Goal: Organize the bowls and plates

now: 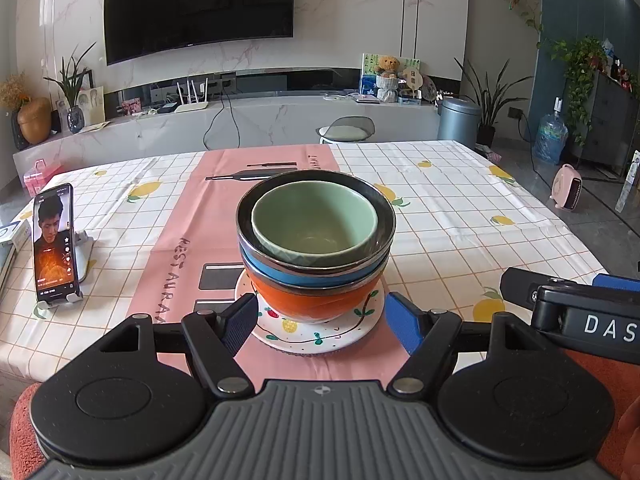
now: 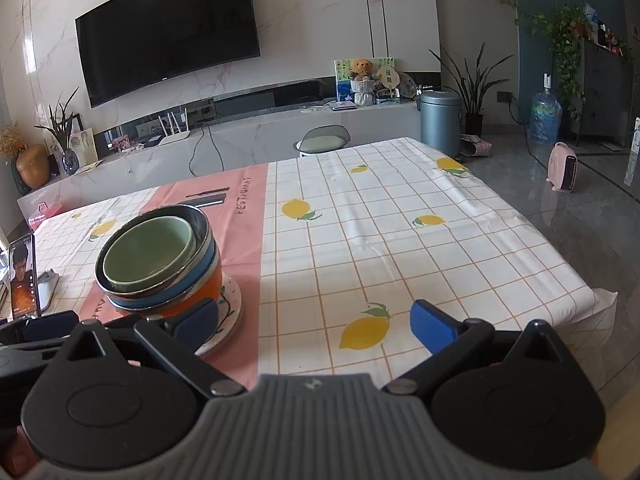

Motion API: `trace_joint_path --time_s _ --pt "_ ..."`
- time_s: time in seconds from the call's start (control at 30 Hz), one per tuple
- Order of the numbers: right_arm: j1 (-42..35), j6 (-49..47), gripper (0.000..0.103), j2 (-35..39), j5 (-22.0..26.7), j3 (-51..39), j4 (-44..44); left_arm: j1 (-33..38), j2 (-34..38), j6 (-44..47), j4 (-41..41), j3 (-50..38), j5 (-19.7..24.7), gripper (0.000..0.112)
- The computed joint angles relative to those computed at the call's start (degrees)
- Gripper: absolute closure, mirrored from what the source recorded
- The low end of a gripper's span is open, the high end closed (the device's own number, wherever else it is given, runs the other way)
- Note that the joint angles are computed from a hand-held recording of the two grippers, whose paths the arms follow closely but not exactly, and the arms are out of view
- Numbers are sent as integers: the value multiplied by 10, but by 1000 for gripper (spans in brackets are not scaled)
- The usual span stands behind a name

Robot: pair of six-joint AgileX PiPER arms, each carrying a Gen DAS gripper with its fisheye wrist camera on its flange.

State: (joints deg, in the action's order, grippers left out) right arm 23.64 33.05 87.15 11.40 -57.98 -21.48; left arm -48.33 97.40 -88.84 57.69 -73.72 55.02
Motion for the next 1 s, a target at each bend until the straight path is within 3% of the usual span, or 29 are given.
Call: trace_joint_path --time_s 0.23,1.0 --pt "-5 -35 3 6 6 -5 39 1 -2 0 -4 2 -3 27" --pt "-3 -36 3 12 6 -4 47 3 -10 -2 -1 14 -11 27"
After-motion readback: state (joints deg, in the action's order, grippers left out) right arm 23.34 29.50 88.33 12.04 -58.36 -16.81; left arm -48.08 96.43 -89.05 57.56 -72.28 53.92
